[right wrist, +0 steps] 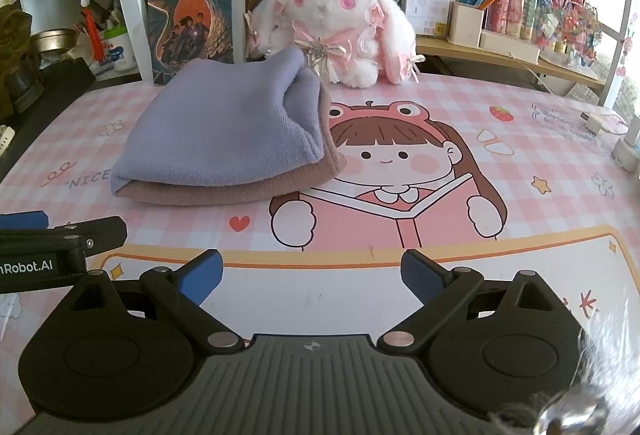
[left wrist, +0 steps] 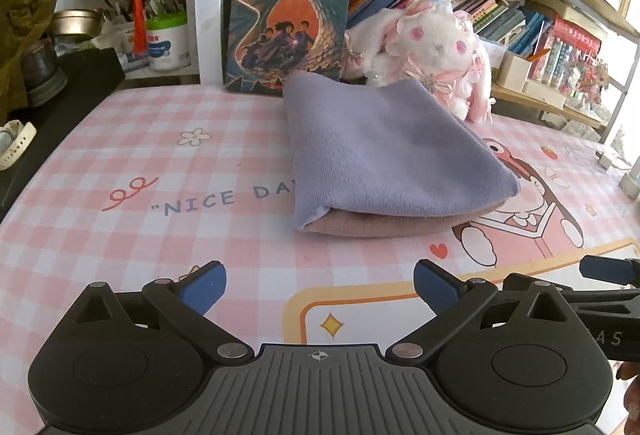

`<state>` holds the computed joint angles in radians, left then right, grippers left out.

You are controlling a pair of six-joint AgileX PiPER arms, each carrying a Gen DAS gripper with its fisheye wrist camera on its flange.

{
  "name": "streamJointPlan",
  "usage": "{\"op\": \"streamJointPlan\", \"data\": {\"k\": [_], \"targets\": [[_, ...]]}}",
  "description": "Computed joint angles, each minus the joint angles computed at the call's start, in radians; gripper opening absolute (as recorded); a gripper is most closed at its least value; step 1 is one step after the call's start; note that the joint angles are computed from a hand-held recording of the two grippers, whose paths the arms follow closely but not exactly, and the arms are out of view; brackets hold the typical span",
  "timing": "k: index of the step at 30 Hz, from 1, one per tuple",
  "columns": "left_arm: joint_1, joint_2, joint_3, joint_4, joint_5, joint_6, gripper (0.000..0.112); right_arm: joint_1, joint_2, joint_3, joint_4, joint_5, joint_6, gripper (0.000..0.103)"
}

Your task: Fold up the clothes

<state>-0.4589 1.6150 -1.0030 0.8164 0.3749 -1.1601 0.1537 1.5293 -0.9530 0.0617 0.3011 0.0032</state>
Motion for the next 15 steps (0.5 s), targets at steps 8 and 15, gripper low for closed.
{"op": "streamJointPlan", "data": {"k": [8, 15], "targets": [[-0.001, -0.002, 0.002, -0.001, 0.002, 0.005, 0.101, 0.000, 0.001, -0.001, -0.001, 0.003, 0.004, 0.096], [0.003, -0.003, 0.003, -0.001, -0.003, 0.009, 0.101, 0.004, 0.001, 0.000, -0.019, 0.000, 0.024, 0.096]]}}
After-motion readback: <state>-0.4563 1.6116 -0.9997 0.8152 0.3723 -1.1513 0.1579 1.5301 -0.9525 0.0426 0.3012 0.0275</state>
